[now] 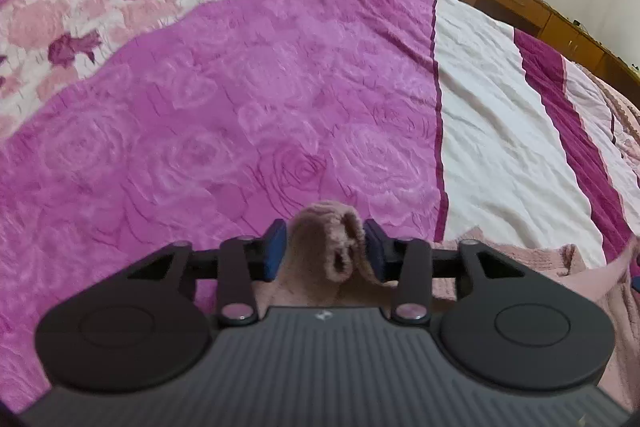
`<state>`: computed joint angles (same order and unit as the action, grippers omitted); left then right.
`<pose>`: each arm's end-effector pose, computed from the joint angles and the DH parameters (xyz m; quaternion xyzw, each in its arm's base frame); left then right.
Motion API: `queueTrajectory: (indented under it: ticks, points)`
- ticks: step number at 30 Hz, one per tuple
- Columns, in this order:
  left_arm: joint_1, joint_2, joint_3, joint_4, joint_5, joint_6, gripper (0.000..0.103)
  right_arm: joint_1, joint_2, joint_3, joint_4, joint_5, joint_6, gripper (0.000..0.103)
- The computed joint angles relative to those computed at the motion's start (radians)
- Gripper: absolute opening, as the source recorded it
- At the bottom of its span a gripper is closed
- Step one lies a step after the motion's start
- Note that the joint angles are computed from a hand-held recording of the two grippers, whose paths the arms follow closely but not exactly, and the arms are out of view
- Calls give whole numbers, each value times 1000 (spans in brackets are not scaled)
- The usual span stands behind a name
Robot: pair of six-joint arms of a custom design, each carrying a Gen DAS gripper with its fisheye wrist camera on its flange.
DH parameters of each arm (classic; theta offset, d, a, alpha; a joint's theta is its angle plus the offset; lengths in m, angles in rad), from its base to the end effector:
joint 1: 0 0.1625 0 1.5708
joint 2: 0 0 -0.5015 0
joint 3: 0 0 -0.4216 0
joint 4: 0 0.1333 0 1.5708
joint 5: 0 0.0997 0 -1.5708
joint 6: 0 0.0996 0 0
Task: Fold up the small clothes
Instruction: 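Pinch the new fold edge with both tools, straighten it, then open, then move the right tool to a side edge of the folded cardigan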
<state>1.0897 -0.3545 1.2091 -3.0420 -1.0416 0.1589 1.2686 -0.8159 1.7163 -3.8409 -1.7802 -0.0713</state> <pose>-0.2436 -0.8634 0.0061 0.2140 0.8980 -0.3291 0.1990 -0.1071 -0.7218 0.2756 -0.1544 -0.7575 0.6031 0.1963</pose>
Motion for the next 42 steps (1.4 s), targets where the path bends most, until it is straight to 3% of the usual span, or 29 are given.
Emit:
queueTrajectory:
  ticks: [16,28,37,42]
  points:
    - [-8,-81,122,-50,-38,24,47,12,-40,193,-137,22,-89,69]
    - [7,-100,188,-26,-100,72,47,39,-10,295,-227,-61,-200,69]
    - [20,-54,142,-142,61,79,47,33,15,289,-262,-76,-232,70]
    - [31,-78,159,-117,57,38,47,35,20,287,-267,-81,-240,70]
